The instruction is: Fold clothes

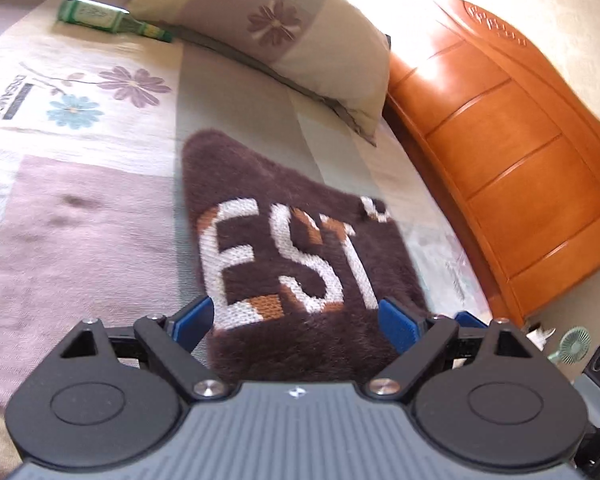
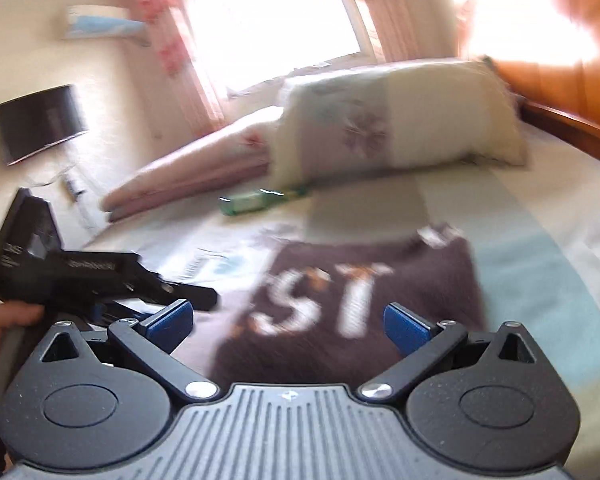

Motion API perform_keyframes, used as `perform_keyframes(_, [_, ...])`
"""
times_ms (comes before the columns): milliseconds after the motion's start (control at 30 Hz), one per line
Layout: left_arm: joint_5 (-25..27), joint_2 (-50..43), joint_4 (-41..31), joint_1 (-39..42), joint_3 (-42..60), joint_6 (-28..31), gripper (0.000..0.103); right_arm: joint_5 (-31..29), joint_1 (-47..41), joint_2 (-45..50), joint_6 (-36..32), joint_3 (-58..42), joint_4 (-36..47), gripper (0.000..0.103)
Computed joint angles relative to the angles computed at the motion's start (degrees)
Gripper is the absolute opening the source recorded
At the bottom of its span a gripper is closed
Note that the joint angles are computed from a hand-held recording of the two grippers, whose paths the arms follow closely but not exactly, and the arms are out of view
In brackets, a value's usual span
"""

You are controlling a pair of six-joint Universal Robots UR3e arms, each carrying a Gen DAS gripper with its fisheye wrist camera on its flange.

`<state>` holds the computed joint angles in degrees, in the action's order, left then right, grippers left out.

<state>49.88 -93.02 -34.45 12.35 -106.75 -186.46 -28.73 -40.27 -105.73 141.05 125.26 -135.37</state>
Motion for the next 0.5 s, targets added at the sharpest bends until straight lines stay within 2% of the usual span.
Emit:
perform_keyframes(133, [-0.46,4.34,-0.44,2.62,-4.14,0.93,0.089,-13.24,7.76,9.53,9.38,-2.29,-11.2,0.103])
perform_keyframes(267, [-1.72,8.06,-1.67,6.3,-8.44,3.06,0.089,-9.13,3.25,10.12,4.21,0.67,-5.59,0.102])
perform_keyframes(400, [-3.43,9.6,-0.65,8.89,-11.31,2.98,0.089,-11.98,4.81,5.08,7.44,-0.06,-4.89,0.103])
perform_keyframes(500, [-5.22,12.02,-1.84,10.57,-13.12,4.47,0.089,-12.43,7.14,1.99,5.91,-0.05,-5.28,0.103])
